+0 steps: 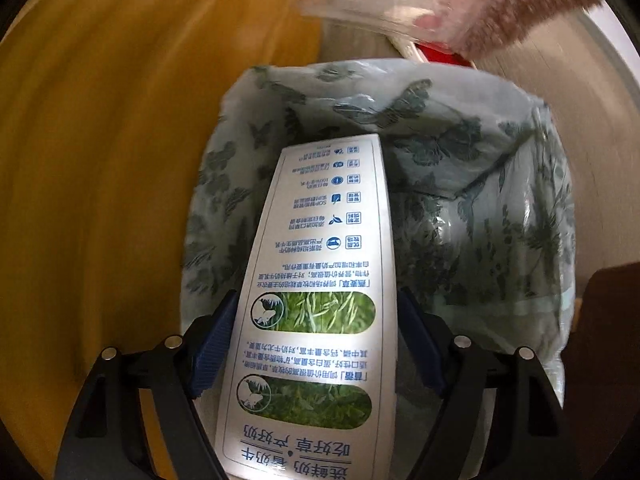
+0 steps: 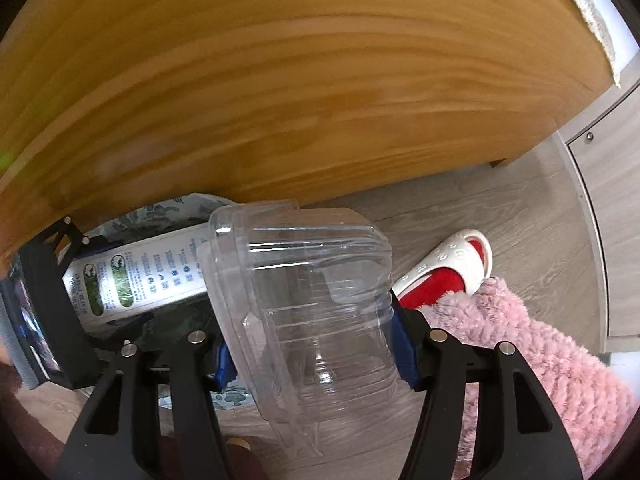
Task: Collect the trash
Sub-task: 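Lower the white milk carton into the bin and open the left tool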
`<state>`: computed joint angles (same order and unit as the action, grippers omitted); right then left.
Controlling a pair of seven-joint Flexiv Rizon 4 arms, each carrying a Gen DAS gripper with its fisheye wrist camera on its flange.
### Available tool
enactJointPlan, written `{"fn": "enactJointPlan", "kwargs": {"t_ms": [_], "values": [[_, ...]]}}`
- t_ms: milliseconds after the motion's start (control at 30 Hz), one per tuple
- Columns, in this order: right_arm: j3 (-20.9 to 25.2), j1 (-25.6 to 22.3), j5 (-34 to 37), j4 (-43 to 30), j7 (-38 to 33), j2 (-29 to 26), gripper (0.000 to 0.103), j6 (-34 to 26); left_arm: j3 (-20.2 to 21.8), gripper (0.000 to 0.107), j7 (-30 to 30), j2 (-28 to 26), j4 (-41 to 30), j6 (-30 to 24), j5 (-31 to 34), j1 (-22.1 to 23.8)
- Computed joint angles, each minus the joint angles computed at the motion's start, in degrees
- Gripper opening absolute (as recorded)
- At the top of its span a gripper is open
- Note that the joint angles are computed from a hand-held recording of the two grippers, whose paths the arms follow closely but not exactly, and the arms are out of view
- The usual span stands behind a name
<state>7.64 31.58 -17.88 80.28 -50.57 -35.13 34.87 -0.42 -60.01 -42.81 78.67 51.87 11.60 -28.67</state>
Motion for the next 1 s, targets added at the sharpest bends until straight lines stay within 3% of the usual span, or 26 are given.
{"fn": "enactJointPlan", "kwargs": {"t_ms": [300,700,833,1000], "values": [[0.2,-0.6,1.1,-0.3,-1.0,-0.6,0.059,0.0,1.1,0.074,2.4,-6.1,-5.4,-0.7,2.0,-2.2],[0.1,-0.3,1.4,-1.7,-1.5,-1.7,0.059,-1.4,5.2,0.075,-1.8,-12.0,-8.7,1.2,7.9,-6.9],[0.2,-0.3,1.6,-1.9,-1.9,-1.8,0.059,-1.6,7.8,0.077,-4.3,-14.0,-11.1,-0.7,11.0,-9.9],[0.2,-0.4,1.7,-1.4,-2.0,-1.6,0.059,-0.8,7.5,0.077,-6.6,-14.1,-11.2,-1.0,12.3,-10.3]]}}
